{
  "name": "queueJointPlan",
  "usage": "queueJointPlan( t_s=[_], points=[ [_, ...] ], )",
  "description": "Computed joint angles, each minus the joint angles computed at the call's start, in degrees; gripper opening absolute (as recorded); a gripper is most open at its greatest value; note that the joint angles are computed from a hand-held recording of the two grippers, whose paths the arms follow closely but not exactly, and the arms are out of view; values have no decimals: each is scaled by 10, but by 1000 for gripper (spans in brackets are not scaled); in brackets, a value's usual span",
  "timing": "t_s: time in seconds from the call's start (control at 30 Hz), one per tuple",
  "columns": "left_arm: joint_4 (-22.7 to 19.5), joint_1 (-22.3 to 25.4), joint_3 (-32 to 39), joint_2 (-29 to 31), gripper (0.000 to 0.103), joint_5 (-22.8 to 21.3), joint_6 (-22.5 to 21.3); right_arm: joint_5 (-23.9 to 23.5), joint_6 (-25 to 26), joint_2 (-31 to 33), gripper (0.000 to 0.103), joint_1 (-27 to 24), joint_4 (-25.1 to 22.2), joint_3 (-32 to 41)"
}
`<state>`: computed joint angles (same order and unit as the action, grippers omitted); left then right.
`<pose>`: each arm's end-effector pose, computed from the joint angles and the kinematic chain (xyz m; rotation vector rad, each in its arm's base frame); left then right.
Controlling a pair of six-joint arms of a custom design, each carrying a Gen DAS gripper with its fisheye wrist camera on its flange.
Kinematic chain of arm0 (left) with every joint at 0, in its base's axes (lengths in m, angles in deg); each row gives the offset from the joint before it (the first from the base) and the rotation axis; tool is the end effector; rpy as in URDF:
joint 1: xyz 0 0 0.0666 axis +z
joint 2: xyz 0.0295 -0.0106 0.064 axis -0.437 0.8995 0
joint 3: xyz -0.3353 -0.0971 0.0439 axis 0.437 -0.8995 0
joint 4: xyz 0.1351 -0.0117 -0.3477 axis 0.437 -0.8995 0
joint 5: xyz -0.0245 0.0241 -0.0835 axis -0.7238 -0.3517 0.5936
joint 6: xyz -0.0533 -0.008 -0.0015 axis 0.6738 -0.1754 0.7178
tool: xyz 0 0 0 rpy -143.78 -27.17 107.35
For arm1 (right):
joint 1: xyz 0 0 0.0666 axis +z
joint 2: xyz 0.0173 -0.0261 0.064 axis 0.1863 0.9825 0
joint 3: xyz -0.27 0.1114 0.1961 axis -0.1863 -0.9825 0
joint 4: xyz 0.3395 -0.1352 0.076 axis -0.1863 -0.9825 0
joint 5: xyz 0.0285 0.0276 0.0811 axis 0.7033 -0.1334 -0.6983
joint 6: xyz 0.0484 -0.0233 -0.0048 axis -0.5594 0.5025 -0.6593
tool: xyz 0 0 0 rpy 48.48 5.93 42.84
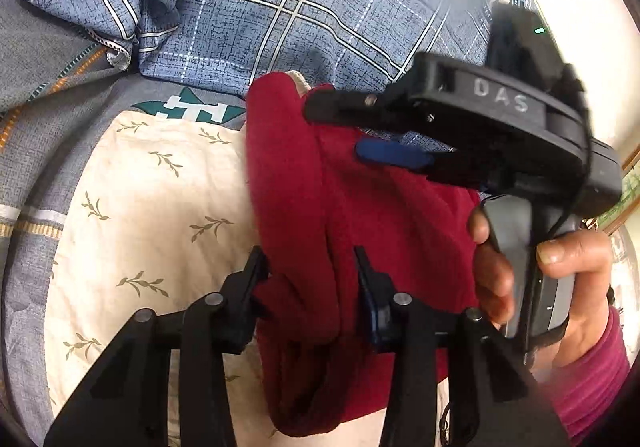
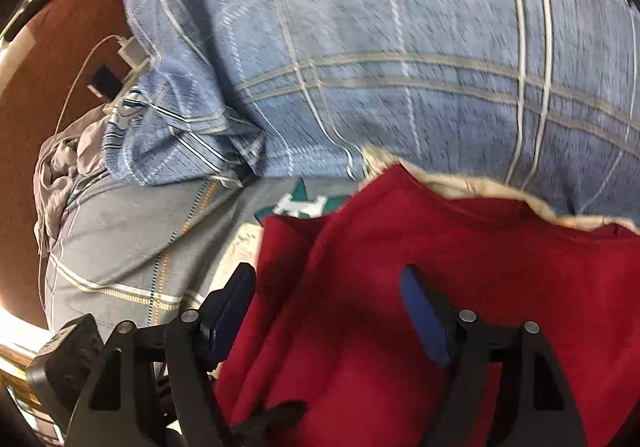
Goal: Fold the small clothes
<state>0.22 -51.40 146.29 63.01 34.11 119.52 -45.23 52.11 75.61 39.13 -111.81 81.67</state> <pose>0.3082 -0.1523 0.4574 -0.2184 2.4120 -0.6921 0.4712 0.2696 0.4770 -0.6074 2.6092 0.7258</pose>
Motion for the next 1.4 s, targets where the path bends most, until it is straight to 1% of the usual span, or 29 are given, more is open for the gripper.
queueJointPlan(
  t_s=[0.03, 0.07, 0.1, 0.17, 0.2, 0.23, 0.3, 0.33, 0.37, 0.43, 0.5, 0.57, 0.7, 0.73, 0.77, 0.8, 0.83, 0.87, 1.0, 1.07, 1.1, 1.13, 1.23, 1.27, 1.3, 1.37, 1.4],
  points=[
    [-2, -1, 0, -1, 39, -2, 0, -11, -5, 9, 77, -4, -17, 9],
    [-3, -2, 1, -2, 39, -4, 1, -13, -15, 17, 77, -5, -31, 17],
    [-2, -3, 1, -3, 39, -5, 2, -8, -19, 18, 77, -3, -33, 19],
    [-4, -6, 3, -4, 39, -9, 0, 6, -6, 23, 77, 8, -45, 36],
    [-8, -10, 5, -6, 39, -14, 0, 1, -2, 28, 77, 14, -53, 47],
    [-10, -12, 6, -7, 39, -19, -2, -9, -1, 36, 79, 19, -63, 62],
    [-12, -17, 9, -8, 39, -25, -5, -12, -2, 52, 84, 30, -77, 87],
    [-11, -18, 9, -9, 39, -27, -8, -8, 3, 65, 85, 36, -92, 107],
    [-13, -19, 10, -9, 39, -30, -10, 2, 16, 89, 85, 43, -121, 141],
    [-15, -21, 12, -7, 39, -33, -11, 28, 29, 121, 85, 50, -160, 183],
    [-20, -22, 14, -7, 39, -37, -12, 48, 36, 133, 85, 52, -171, 189],
    [-24, -24, 16, -6, 39, -39, -12, 70, 37, 130, 85, 53, -162, 180],
    [-34, -28, 20, -5, 40, -49, -14, 95, 47, 112, 82, 58, -134, 145],
    [-38, -31, 23, -3, 40, -53, -13, 108, 56, 107, 79, 61, -130, 135],
    [-41, -32, 24, -3, 41, -55, -12, 123, 65, 103, 74, 64, -125, 128],
    [-32, -33, 22, 6, 43, -57, -11, 138, 71, 99, 71, 67, -121, 121],
    [-32, -34, 21, 8, 44, -59, -10, 150, 75, 93, 65, 69, -115, 112],
    [-32, -36, 21, 8, 45, -60, -8, 154, 75, 90, 61, 68, -109, 106],
    [-33, -41, 21, 12, 51, -68, -4, 132, 73, 78, 56, 53, -93, 88],
    [-35, -43, 21, 14, 57, -70, -2, 128, 76, 75, 56, 52, -85, 81],
    [-31, -39, 19, 18, 58, -66, -3, 127, 76, 75, 56, 52, -83, 81],
    [-21, -27, 16, 25, 60, -58, -9, 125, 76, 76, 59, 51, -84, 82],
    [-19, -22, 13, 29, 69, -53, -12, 112, 56, 80, 59, 49, -77, 81],
    [-19, -20, 13, 31, 71, -48, -12, 114, 56, 78, 59, 48, -78, 81],
    [-16, -17, 17, 39, 71, -46, -13, 119, 59, 75, 58, 49, -76, 79],
    [-17, -15, 17, 41, 72, -42, -13, 132, 61, 65, 50, 52, -63, 65],
    [-17, -14, 17, 42, 72, -40, -13, 136, 63, 59, 48, 54, -56, 57]
  ],
)
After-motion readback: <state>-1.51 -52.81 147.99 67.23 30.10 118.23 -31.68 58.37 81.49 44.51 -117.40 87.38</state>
